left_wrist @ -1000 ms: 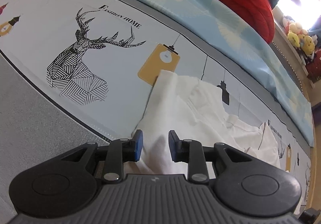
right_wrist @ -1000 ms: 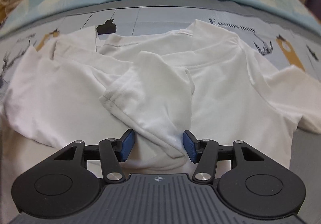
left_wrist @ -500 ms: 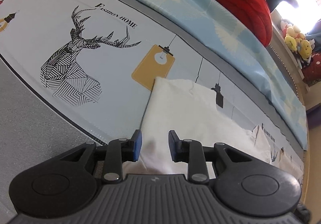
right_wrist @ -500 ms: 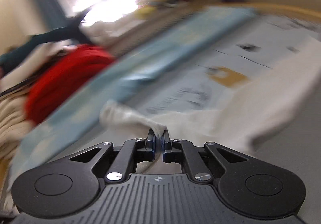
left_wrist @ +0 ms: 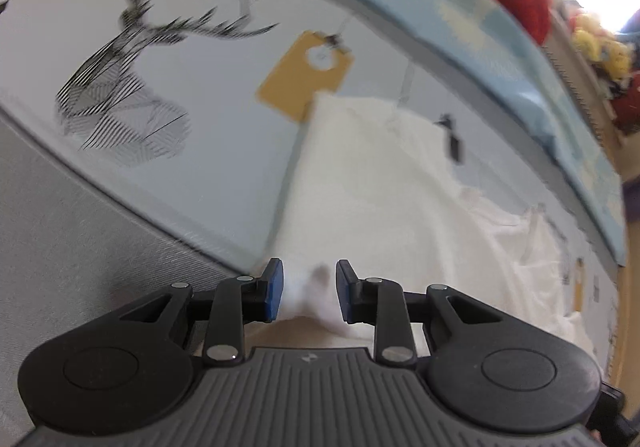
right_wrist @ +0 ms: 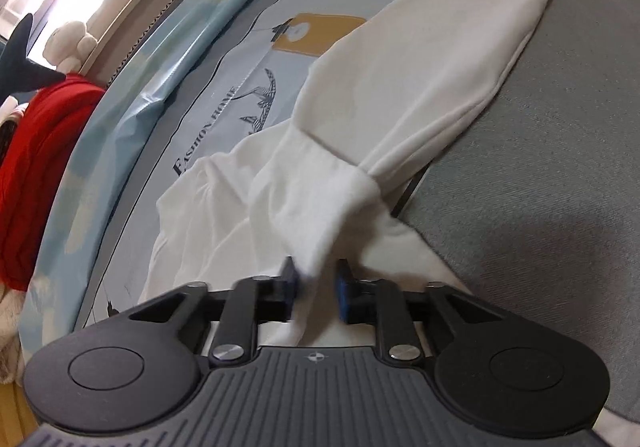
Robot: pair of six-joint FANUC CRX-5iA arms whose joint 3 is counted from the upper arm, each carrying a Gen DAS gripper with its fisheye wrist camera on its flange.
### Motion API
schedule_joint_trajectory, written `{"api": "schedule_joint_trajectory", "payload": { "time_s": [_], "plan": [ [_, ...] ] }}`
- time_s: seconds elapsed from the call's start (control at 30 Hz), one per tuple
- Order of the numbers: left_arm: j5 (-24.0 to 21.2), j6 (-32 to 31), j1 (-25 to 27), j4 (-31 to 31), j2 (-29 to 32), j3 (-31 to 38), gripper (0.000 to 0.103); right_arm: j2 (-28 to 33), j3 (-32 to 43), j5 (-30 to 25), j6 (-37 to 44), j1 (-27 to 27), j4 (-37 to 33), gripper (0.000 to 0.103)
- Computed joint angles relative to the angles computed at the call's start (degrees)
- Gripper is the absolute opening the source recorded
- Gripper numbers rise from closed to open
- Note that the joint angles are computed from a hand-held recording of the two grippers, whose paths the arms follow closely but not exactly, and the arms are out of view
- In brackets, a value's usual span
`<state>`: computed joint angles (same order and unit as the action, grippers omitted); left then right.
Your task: Fold small clothes
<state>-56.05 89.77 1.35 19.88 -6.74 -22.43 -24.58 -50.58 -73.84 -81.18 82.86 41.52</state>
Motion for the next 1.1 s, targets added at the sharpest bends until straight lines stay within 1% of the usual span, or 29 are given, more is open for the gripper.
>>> {"api": "schedule_joint_trajectory", "payload": {
  "time_s": [0.07,0.13,0.17,0.2,0.23,0.3,0.37,0.4,0.47,0.5,0.53,0.6,0.63,0.67,0.7,0.73,0.77,0.8,0.83,0.87,0.9,0.93,1.03,1.1],
  "plan": [
    [-2.52,3.86,-0.66,-4.85,1.38,2.28,0.030,0.21,0.76,-3.17,-0.28,1.49,-0.67,0.004],
    [-2.95,5.17,-0.50,-5.17,1.34,2.41,0.030,0.77,0.82,-6.75,-2.36,3.75,1.69,0.004],
    [-2.93,5.24,-0.45,-5.01,1.06,2.42,0.030,1.29,0.77,-8.22,-1.64,4.09,3.64,0.004],
    [-2.53,5.32,-0.77,-5.29,0.58,2.59,0.030,2.09,1.31,-9.79,-0.06,4.26,4.75,0.007],
    [-1.98,5.38,-1.25,-5.67,0.17,2.76,0.030,3.28,2.09,-11.95,2.25,4.19,5.56,0.007],
    [-0.72,5.55,-1.91,-5.53,-0.67,2.56,0.030,4.42,3.83,-14.61,5.68,3.91,3.41,0.007],
    [-0.17,5.37,-2.07,-3.64,-0.89,1.96,0.030,3.75,5.66,-14.32,8.05,2.17,-3.50,0.008],
    [-0.32,5.41,-2.21,-2.75,-0.81,1.88,0.030,3.34,6.10,-14.02,7.87,1.52,-6.12,0.014],
    [-0.03,4.54,-2.61,-0.12,-0.91,1.18,0.030,1.75,5.68,-14.01,5.66,1.76,-9.57,0.014],
    [0.24,3.97,-3.17,0.32,-0.90,1.15,0.030,2.35,6.41,-15.54,5.93,1.79,-10.52,0.014],
    [0.38,3.78,-3.81,0.07,-0.84,1.39,0.030,3.89,7.78,-18.71,7.39,1.86,-11.10,0.014],
    [0.55,3.79,-4.81,-0.06,-0.59,1.53,0.030,5.42,7.89,-22.85,6.95,3.68,-8.60,0.015],
    [0.41,3.76,-4.96,0.25,-0.48,1.39,0.030,5.31,6.92,-23.78,6.46,5.03,-5.97,0.015],
    [0.20,3.89,-5.02,0.49,-0.33,1.27,0.030,4.69,5.81,-22.94,7.39,5.25,-3.40,0.015],
    [0.02,4.28,-5.12,0.53,-0.14,1.24,0.030,3.24,3.93,-20.42,8.22,5.20,-0.61,0.015],
    [-0.08,4.81,-5.38,0.25,0.07,1.35,0.030,0.42,1.38,-15.91,9.02,4.69,1.95,0.015],
    [-0.18,5.19,-5.65,-0.15,0.16,1.51,0.030,-2.33,-0.18,-10.65,10.44,3.41,1.88,0.015],
    [-0.12,5.17,-5.73,-0.31,0.24,1.59,0.030,-3.35,0.09,-7.15,13.03,1.55,-1.18,0.015],
    [-0.02,5.27,-5.92,-0.49,0.18,1.65,0.030,-3.10,1.61,-5.77,15.71,-0.31,-6.61,0.016],
    [0.06,5.18,-5.99,-0.55,0.14,1.68,0.030,-3.08,2.30,-6.40,15.38,-0.74,-9.59,0.027],
    [0.20,5.18,-6.18,-0.63,0.20,1.81,0.030,-4.27,1.53,-7.38,12.16,0.20,-9.87,0.046],
    [0.29,5.07,-6.39,-0.66,0.22,1.91,0.030,-5.25,1.28,-9.33,9.96,0.95,-10.08,0.047],
    [0.41,4.20,-6.93,-0.58,0.28,2.22,0.030,-6.13,1.55,-16.81,10.44,2.37,-9.65,0.046],
    [0.47,3.53,-7.34,-0.67,0.35,2.42,0.030,-9.40,-0.31,-21.77,7.47,5.08,-9.68,0.046]
  ]
}}
